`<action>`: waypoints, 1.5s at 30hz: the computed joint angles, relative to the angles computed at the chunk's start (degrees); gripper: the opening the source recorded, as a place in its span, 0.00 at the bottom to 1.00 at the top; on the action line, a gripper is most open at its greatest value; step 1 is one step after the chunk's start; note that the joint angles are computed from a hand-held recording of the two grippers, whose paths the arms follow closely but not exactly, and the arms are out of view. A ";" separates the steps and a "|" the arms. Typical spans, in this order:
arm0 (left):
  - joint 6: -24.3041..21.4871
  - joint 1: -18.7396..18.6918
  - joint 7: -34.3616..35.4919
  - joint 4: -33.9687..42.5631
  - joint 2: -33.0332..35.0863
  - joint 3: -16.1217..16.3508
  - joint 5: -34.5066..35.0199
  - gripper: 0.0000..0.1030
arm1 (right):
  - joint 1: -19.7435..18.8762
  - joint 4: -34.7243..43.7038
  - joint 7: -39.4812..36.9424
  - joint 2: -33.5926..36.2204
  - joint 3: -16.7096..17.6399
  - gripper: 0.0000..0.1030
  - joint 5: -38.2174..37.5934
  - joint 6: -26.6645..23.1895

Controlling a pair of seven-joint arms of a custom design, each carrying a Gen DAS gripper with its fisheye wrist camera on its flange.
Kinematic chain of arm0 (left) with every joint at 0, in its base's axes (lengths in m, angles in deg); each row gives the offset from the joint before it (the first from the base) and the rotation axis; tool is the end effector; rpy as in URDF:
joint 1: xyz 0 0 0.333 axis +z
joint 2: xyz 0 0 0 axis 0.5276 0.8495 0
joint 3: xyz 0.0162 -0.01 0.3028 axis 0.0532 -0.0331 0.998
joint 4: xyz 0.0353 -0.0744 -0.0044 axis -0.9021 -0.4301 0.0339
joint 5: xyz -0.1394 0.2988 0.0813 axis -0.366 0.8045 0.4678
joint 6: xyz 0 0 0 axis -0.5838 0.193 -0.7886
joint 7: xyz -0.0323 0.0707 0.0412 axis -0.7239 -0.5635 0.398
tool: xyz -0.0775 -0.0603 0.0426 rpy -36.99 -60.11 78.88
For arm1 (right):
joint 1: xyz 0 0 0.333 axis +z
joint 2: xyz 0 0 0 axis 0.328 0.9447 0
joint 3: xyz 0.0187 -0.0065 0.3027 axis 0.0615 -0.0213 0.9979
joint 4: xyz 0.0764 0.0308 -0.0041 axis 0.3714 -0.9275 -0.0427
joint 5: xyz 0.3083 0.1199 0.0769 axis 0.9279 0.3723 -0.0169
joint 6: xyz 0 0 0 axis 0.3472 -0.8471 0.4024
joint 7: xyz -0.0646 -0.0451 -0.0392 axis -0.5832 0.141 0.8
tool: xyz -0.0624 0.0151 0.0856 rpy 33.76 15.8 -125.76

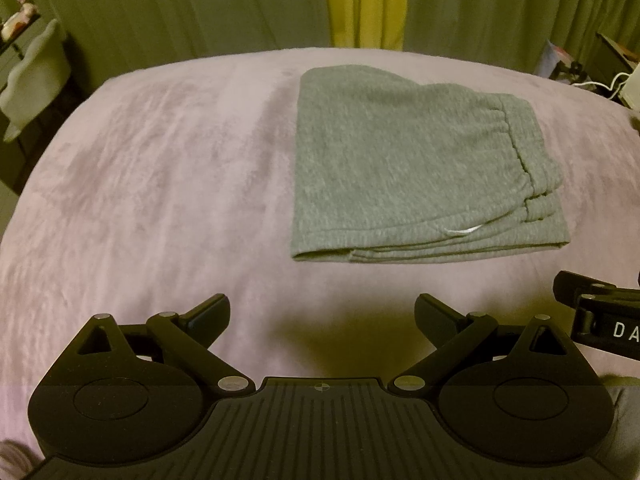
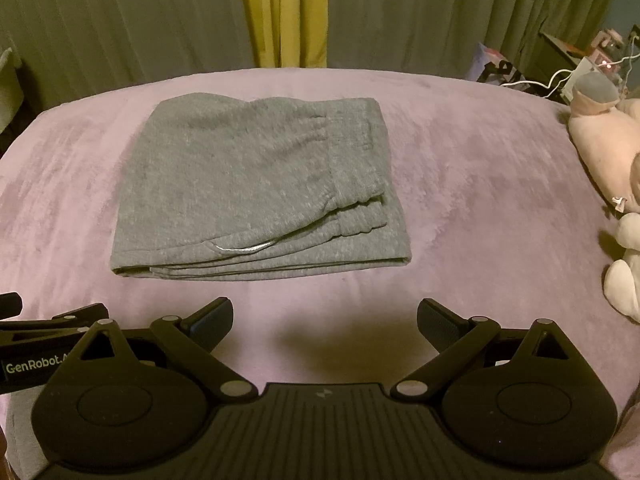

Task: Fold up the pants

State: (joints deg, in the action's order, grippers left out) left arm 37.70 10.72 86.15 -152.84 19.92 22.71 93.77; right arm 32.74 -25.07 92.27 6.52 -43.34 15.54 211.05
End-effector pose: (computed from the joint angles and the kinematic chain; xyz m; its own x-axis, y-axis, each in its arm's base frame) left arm 0.5721 -0.3067 0.4636 0.0281 -0.9936 -0.1096 -0.8994 0.0227 -0.4366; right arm 0.5705 0.1199 0.4499 -0.0565 -0.9980 -0.0295 -0.8757 0.0638 -0.4786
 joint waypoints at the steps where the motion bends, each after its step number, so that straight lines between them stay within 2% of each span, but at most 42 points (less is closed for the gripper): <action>1: 0.06 -0.02 -0.13 -0.03 -0.03 0.04 0.05 0.98 | -0.01 0.06 -0.06 0.04 0.04 0.96 0.14 -0.04; 45: 0.55 0.31 -1.17 -0.82 -0.80 -0.03 0.00 0.98 | 0.37 -0.34 -0.87 -0.32 0.20 0.96 0.33 1.25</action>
State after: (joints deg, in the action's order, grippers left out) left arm 38.25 11.03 84.98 -153.66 19.13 22.68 93.76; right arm 33.11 -25.41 91.40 6.19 -43.14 15.87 212.30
